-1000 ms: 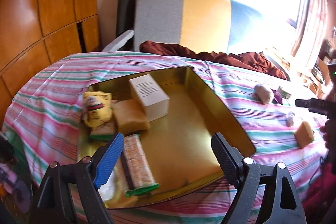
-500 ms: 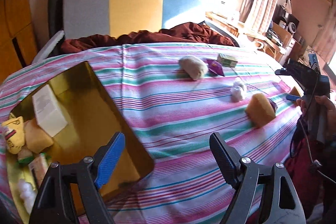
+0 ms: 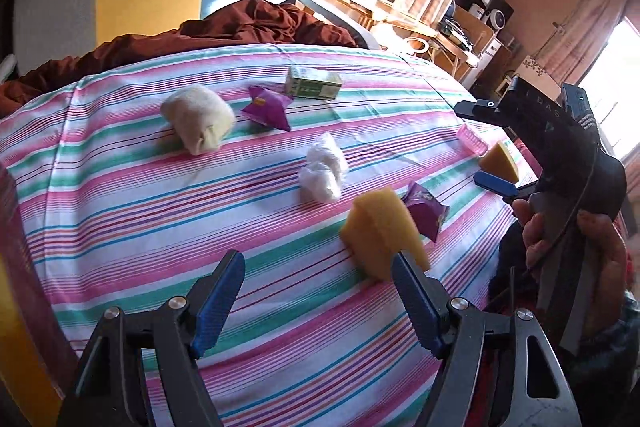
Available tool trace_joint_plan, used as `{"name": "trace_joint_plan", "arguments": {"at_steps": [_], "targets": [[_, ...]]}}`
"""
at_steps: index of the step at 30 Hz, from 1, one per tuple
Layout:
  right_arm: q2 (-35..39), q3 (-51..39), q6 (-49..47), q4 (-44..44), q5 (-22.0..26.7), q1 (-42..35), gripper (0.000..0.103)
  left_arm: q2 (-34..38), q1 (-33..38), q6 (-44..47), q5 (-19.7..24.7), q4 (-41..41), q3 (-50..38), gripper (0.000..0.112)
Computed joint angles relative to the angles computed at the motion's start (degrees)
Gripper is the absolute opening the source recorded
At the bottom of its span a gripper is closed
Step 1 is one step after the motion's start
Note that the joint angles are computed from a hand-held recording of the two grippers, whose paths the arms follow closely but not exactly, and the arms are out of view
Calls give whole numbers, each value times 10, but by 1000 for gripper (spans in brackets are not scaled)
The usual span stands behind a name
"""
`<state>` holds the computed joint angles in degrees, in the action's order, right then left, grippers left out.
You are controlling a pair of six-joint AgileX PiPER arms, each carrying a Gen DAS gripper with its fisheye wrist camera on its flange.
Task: Organize objects
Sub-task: 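Grasp the yellow sponge with the left gripper while the right grasps the purple packet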
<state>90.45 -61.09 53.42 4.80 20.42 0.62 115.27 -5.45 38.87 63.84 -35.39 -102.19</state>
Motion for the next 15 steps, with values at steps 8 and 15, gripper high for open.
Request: {"name": "trace_joint_plan", "arguments": {"at_steps": [8, 15], "targets": [[2, -2, -27, 24, -4, -1, 103, 50, -73, -59, -1, 15, -57, 82], [22, -20, -122, 106, 11, -7, 103, 84, -87, -54, -12, 32, -57, 38]]}}
